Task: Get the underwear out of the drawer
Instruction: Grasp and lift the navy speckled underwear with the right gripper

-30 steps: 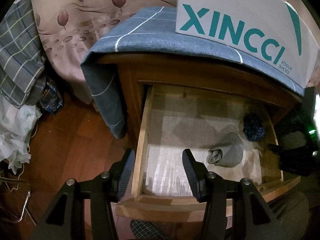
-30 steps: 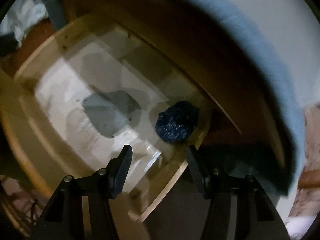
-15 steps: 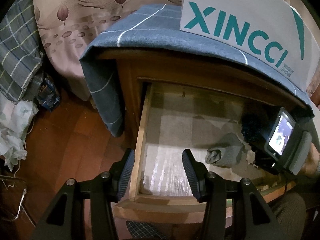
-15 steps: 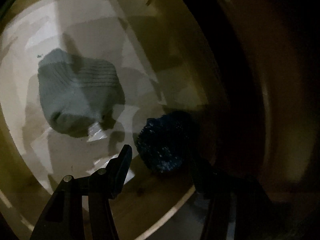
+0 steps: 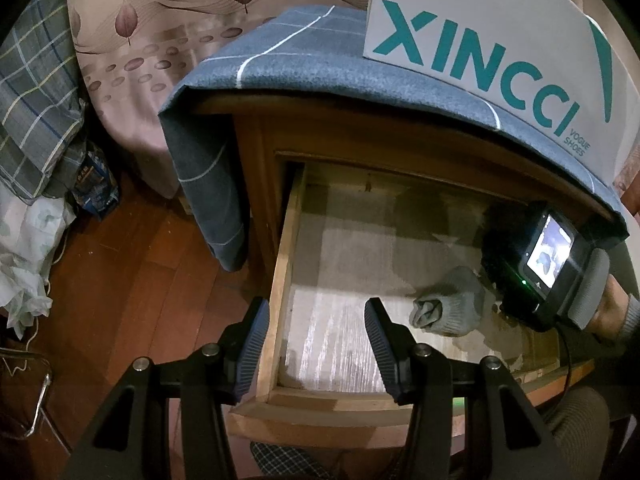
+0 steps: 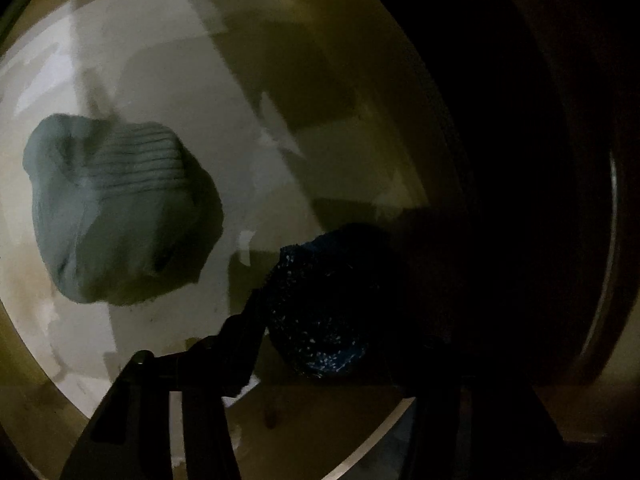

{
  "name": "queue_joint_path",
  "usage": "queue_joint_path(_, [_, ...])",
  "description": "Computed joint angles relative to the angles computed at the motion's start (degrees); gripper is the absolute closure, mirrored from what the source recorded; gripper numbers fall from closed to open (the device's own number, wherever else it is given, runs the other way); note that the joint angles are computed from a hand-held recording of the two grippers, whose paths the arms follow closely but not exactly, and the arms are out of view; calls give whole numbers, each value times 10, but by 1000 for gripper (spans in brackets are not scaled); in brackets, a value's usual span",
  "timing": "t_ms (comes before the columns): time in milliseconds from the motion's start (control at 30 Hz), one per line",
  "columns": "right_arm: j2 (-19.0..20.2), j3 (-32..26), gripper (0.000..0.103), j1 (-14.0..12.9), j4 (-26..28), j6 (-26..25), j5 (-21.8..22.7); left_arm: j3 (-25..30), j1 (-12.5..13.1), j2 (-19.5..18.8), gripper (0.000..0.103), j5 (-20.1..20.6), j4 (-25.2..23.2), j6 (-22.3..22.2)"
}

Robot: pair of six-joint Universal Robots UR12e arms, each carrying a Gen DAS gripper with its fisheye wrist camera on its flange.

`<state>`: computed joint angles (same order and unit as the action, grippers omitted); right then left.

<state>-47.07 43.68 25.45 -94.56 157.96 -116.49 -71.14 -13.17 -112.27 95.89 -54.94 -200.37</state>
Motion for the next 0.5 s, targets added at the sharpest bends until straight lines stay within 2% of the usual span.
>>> queue_joint_path(100, [2,-2,71,-3,6,4,6,-1,0,0,52,-1,1,0])
queue_joint_path(233, [3,-14,77,-9,30,30,39,-1,0,0,52,-1,1,-1])
queue_joint_path(500, [-1,-52,77,-33,111,73,221,-1,0,0,52,-1,3,-2])
